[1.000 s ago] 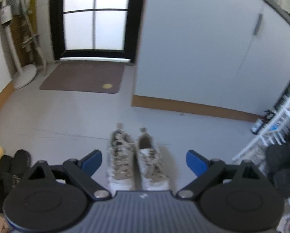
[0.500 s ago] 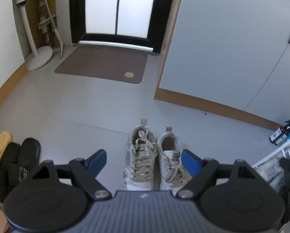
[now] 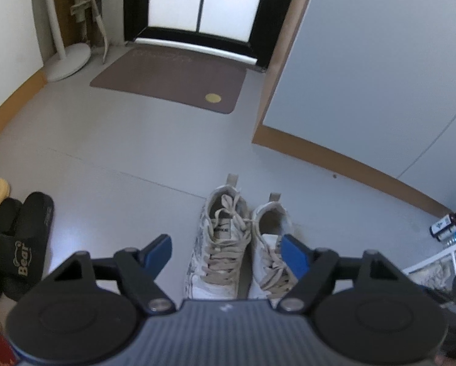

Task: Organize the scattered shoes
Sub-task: 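Move the right gripper to the white ERKE sneakers on the floor, then lower the right gripper into the white sneakers and grasp both heels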

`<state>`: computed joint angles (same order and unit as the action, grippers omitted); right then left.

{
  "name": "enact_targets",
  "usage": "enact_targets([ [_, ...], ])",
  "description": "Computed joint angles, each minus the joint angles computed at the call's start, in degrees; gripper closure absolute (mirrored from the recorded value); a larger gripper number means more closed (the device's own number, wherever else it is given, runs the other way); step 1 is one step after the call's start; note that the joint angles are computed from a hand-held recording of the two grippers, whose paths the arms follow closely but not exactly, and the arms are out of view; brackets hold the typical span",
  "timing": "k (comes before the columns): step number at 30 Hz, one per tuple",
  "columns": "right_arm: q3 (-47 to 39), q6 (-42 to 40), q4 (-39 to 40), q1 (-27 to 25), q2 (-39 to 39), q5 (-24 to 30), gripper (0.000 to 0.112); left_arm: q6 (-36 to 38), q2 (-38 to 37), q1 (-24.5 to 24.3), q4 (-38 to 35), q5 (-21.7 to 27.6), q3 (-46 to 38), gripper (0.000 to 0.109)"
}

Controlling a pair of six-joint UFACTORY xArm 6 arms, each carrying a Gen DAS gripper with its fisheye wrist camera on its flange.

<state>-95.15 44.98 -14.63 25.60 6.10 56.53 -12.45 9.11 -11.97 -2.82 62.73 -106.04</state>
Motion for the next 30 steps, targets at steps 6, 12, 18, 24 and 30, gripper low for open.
enact_targets([
  [6, -1.36, -1.71, 1.12, 0.15, 4.3, -2.77, 0.039, -6.34, 2.71, -1.54, 8.88, 0.68, -1.43, 0.027],
  [12, -1.31, -3.2, 2.99, -0.46, 7.93, -6.19, 0.039, -13.85, 5.95, -1.7, 12.3, 4.93, -4.02, 0.027],
  [18, 0.32, -3.22, 5.19, -1.17, 10.25, -12.69, 0.038, -18.97, 7.86, -0.02, 9.81, 9.51, -6.13, 0.027],
  [24, 0.9, -0.47, 8.66, -2.71, 12.62, -16.18, 0.039, -20.31, 8.39, 1.47, 9.86, 10.32, -6.73, 0.026],
  [30, -4.86, -0.86, 10.76, -3.04, 18.2, -16.3, 0.051, -22.21, 9.29, 2.24, 9.52, 10.62, -7.76, 0.025],
])
